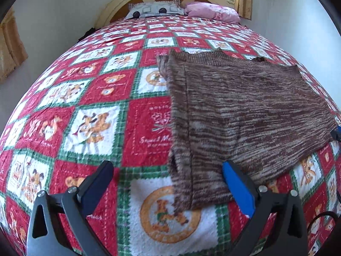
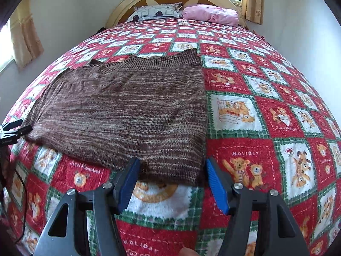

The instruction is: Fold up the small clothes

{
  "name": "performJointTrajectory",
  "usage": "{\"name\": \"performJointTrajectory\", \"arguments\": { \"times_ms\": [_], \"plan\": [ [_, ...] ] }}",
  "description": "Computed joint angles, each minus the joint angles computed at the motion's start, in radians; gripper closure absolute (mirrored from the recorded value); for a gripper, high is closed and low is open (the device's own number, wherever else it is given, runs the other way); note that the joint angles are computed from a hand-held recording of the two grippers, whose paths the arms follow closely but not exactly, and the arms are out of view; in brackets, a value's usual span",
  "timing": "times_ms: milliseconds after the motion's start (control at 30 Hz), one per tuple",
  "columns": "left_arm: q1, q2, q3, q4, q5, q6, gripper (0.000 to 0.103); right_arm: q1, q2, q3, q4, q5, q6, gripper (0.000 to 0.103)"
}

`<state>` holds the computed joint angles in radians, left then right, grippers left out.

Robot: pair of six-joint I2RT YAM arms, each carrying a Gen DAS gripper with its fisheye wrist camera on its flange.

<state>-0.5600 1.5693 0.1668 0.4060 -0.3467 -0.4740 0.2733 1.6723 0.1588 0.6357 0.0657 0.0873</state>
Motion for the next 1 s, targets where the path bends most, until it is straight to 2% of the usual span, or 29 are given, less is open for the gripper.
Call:
{"name": "performJointTrajectory", "arguments": {
  "times_ms": [67,167,233,367,500,633,767,1000],
  "plan": [
    [-0.009,-0.025,-0.010,-0.015,-0.021,-0.014,0.000,0.025,-0.025,-0.002,-0.020,0.042,0.010,0.039],
    [-0.015,-0.070,-0.015,-0.055,-0.071,0.008,0.000,0.142,-0.139,-0.027,-0.069,0.164,0.028,0.039],
    [0.027,-0.095,-0.024,-0.057,-0.068,0.050,0.000,0.230,-0.209,-0.023,-0.131,0.228,0.042,0.039],
    [0.162,-0.185,-0.047,-0.075,-0.029,0.142,0.000,0.367,-0.241,0.010,-0.191,0.317,0.069,0.039],
    [0.311,-0.151,-0.035,-0.044,-0.010,0.222,0.000,0.494,-0.140,0.096,-0.206,0.337,0.102,0.039],
    [0.445,-0.095,-0.021,0.009,0.069,0.287,0.000,0.629,0.022,0.217,-0.197,0.364,0.095,0.039],
    [0.495,-0.053,-0.004,0.041,0.115,0.317,0.000,0.747,0.181,0.374,-0.217,0.403,0.058,0.039],
    [0.526,-0.030,0.070,0.010,0.216,0.331,0.000,0.860,0.368,0.604,-0.266,0.430,-0.004,0.039]
  ]
}}
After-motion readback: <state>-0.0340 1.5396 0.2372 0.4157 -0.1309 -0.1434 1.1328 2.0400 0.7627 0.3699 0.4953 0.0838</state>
